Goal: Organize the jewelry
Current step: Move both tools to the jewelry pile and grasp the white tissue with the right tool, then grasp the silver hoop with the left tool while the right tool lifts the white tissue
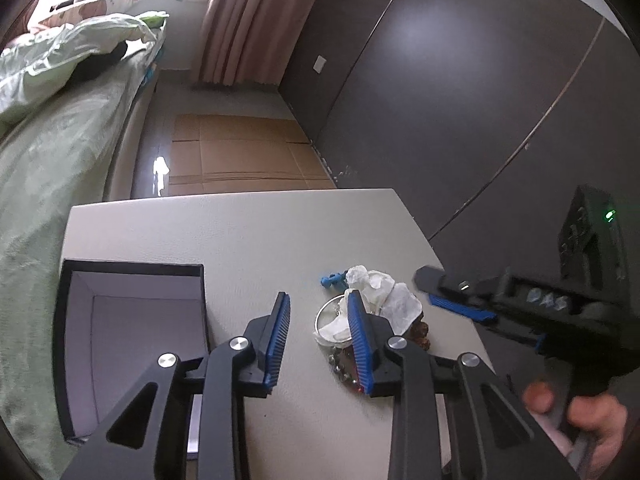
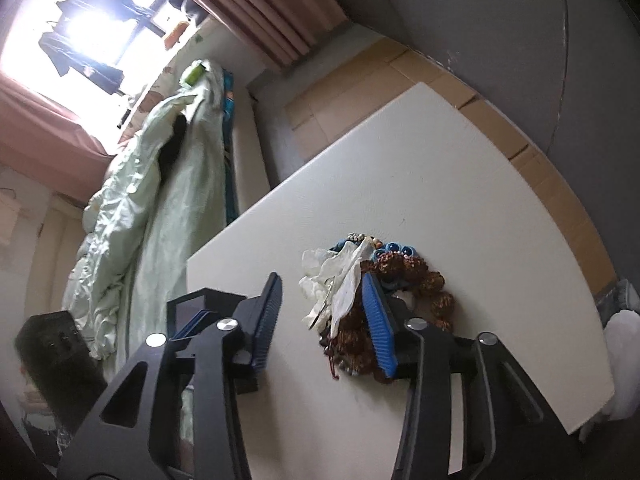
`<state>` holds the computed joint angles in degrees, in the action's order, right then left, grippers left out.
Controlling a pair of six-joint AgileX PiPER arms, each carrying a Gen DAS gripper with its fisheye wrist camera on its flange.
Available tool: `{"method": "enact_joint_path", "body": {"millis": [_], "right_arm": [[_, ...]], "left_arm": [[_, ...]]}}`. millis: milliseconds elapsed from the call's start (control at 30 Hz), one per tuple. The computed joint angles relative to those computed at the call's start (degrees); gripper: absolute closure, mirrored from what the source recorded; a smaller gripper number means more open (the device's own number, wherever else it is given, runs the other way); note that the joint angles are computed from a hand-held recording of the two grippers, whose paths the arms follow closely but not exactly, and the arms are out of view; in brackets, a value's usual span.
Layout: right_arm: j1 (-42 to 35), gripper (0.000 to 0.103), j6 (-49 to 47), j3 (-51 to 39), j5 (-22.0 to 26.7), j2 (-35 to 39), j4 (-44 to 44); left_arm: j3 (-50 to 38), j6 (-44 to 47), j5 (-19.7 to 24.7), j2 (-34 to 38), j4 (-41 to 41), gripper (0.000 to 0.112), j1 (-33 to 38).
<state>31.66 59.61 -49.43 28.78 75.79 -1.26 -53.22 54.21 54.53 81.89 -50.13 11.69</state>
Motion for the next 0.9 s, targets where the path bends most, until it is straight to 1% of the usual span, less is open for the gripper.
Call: {"method": "enact_joint_path", "body": {"millis": [33,67,100,133,167,200,233,267,367,467,567,600,700,767,800,900], "right_arm": [[-0.10,0.065,-0.42,0.31,-0.55,0.63,0.24],[-0.57,0.070,-1.86,1.10,-1.66,1.43,1.86],[-1.49,0.074,-4.89,1.99,-2.97,2.36,5.76],[-2.64,0.086,-9.67,2.84,-4.34,2.93,11.49],[-3.50,0.101,-13.05,3.57,-5.28,2.79,15.11],[-3.92,0.101,-14.40,4.07,-5.88,2.32,16.43],[-4.29,0.101,-14.12,4.80,-6.16,1.04,15.46],[-4.01,0.101,-11.54,4.97,-6.24,-0.02,12.44],[-4.44,0.101,-10.26,6.55,-8.37,-4.71,10.86],[-3.84,0.101,-4.62,7.07,-8.95,-8.75,4.79],[-4.44,0.101,-3.32,7.06,-9.44,-11.10,3.18],[-4.35,0.101,-1.40,6.93,-9.24,-11.58,1.06],[-3.19,0.101,10.61,5.55,-6.52,-12.49,-11.58],[-2.74,0.101,15.79,5.59,-5.37,-13.15,-16.79],[-2.60,0.101,17.00,5.41,-5.07,-13.07,-18.00],[-4.45,0.101,14.19,6.00,-5.90,-13.28,-14.94]], "left_arm": [[-0.03,-0.01,0.02,0.25,-0.18,0.085,0.03],[-0.09,0.12,-0.05,0.55,-0.44,0.085,0.00],[-0.40,0.07,-0.19,0.99,-0.57,0.085,-0.15],[-0.73,-0.14,-0.24,1.38,-0.64,0.085,-0.30],[-1.12,-0.30,-0.15,1.84,-0.87,0.085,-0.38],[-1.45,-0.16,0.09,2.28,-1.36,0.085,-0.38],[-1.67,0.00,-0.01,2.65,-1.63,0.085,-0.53],[-1.88,0.05,-0.16,2.96,-1.66,0.085,-0.77],[-2.28,0.04,-0.85,4.10,-1.63,0.085,-1.87],[-2.48,0.37,-1.91,5.33,-1.75,0.085,-3.14],[-3.33,-0.19,-3.10,6.96,-1.58,0.085,-4.91],[-3.43,-0.25,-3.55,7.38,-1.34,0.085,-5.70],[-3.46,-0.99,-4.90,8.23,-0.23,0.085,-7.94],[-3.27,-1.15,-5.80,8.87,0.01,0.085,-9.32],[-3.43,-0.92,-6.05,9.35,0.06,0.085,-9.69],[-2.48,0.03,-7.86,9.69,0.97,0.085,-11.82]]}}
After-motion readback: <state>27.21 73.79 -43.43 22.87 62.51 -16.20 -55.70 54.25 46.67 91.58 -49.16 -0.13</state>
